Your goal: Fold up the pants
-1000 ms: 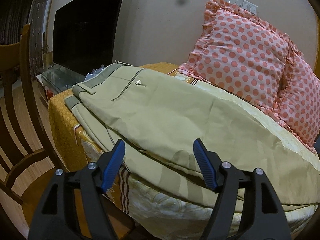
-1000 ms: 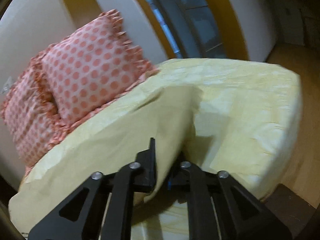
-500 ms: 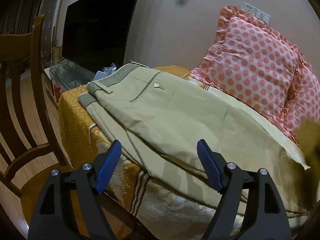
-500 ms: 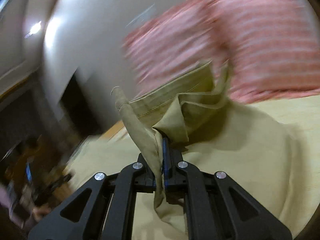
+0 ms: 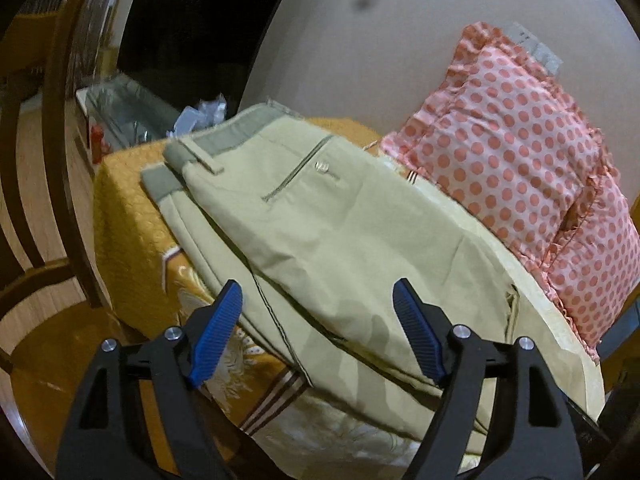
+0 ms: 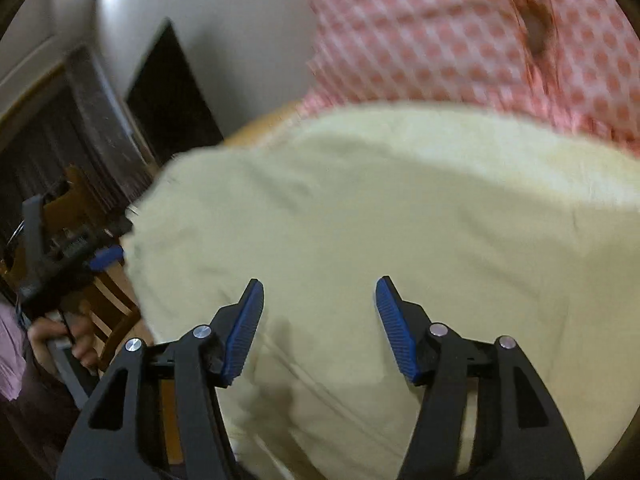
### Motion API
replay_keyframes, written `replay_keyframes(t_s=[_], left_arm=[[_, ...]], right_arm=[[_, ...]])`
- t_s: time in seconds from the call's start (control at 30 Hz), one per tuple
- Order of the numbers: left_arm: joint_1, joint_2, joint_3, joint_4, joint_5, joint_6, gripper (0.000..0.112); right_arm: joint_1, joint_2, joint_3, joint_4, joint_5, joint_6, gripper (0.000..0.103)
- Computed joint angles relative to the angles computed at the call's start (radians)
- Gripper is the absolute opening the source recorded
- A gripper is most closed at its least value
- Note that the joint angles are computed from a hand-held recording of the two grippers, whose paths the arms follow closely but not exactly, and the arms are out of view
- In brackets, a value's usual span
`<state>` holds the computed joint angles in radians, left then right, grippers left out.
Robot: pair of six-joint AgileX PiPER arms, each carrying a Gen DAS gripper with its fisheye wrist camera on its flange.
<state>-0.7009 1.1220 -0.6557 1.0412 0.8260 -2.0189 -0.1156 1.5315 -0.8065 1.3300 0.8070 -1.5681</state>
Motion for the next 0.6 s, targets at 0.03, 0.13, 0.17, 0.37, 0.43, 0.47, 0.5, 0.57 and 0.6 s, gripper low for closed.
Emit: replay_keyframes(t_s=[0.03,0.13,0.17,0.37,0.43,0.47,0.5,0.57,0.6], left_arm=[[0.011,0.006,-0.005,-0.003,-0.007,0.002,0.075],[0.081,0.011,-0.015,-0.039,-0.084,0.055,0.070],[0.108,0.019,-0.022,-0.063,-0.101,0.076,0.069],[0.224,0.023,-0.035,-0.163,-0.160,0.190,0.013],[0.253,-0.037,0.011,-0.199,-0.220,0.195,0.004],[0.243,-0.067,0.026,-0.216,-0.213,0.198,0.003],[0.231,-0.086,0.035,-0.222,-0.199,0.196,0.003],[0.195,-0.119,0.058,-0.230,-0.172,0.181,0.003],[0.186,-0.127,0.070,-0.228,-0.169,0.171,0.005]], right_arm=[[0.007,-0.004,0.001,0.000,-0.008,0.000,0.062],[0.012,-0.009,-0.004,-0.021,-0.007,0.020,0.063],[0.011,-0.014,0.003,-0.023,-0.002,0.020,0.064],[-0.009,-0.018,0.015,-0.026,0.032,-0.001,0.070],[-0.006,0.000,0.003,-0.023,0.031,-0.009,0.071],[-0.005,0.002,-0.003,-0.025,0.030,-0.005,0.071],[-0.005,0.007,-0.007,-0.026,0.031,-0.005,0.071],[-0.007,0.011,-0.011,-0.026,0.036,-0.004,0.071],[-0.007,0.014,-0.015,-0.026,0.039,-0.002,0.072]])
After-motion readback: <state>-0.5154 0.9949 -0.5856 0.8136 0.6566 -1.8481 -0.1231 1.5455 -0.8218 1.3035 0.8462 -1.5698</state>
